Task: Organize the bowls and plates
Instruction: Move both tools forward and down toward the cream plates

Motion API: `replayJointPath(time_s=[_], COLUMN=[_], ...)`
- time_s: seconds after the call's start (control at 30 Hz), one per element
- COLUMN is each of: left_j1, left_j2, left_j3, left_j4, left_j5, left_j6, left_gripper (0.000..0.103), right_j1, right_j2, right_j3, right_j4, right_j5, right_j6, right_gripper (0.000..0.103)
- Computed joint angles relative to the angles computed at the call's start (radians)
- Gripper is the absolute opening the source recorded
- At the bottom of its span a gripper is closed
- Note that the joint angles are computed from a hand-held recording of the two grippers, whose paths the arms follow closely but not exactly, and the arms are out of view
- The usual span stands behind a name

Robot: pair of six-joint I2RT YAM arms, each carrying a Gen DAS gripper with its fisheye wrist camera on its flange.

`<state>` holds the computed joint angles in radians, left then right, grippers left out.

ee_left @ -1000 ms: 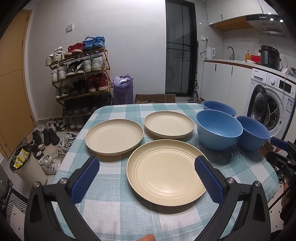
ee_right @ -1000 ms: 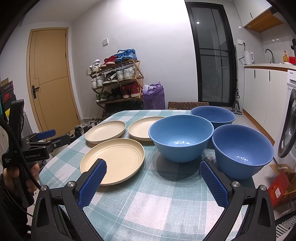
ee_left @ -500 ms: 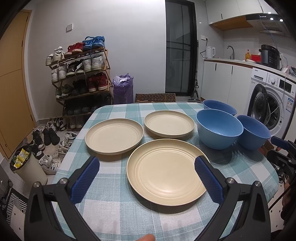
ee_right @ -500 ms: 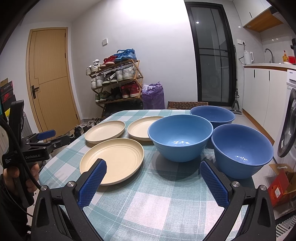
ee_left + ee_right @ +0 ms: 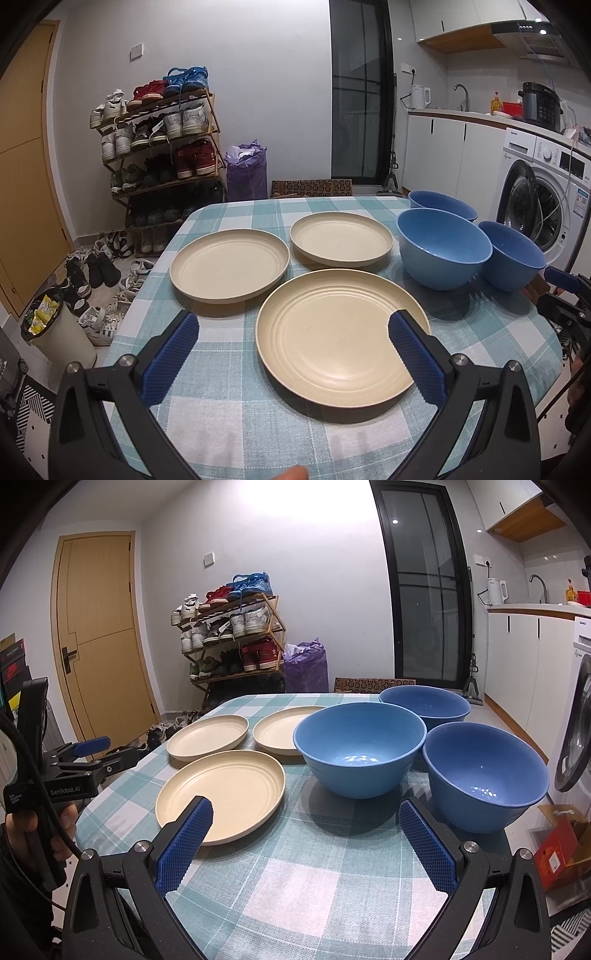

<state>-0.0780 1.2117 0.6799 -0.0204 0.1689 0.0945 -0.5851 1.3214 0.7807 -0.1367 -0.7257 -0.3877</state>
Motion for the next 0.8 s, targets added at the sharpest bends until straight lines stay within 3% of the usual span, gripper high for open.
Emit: replayJointPath(time_s=[0.8], left_j1=[0.019], left_j2=[0.121], left_j3=[0.155], left_j4=[-0.071], left_j5=[0.022], left_j6=[-0.009], left_gripper=[0.103], right_j1=[0.004], right_j2=[0.102], right_j3=[0.269], right_j4=[-0.172], right_j5=[-0.048], right_j6=[0.000], right_gripper=[0.103])
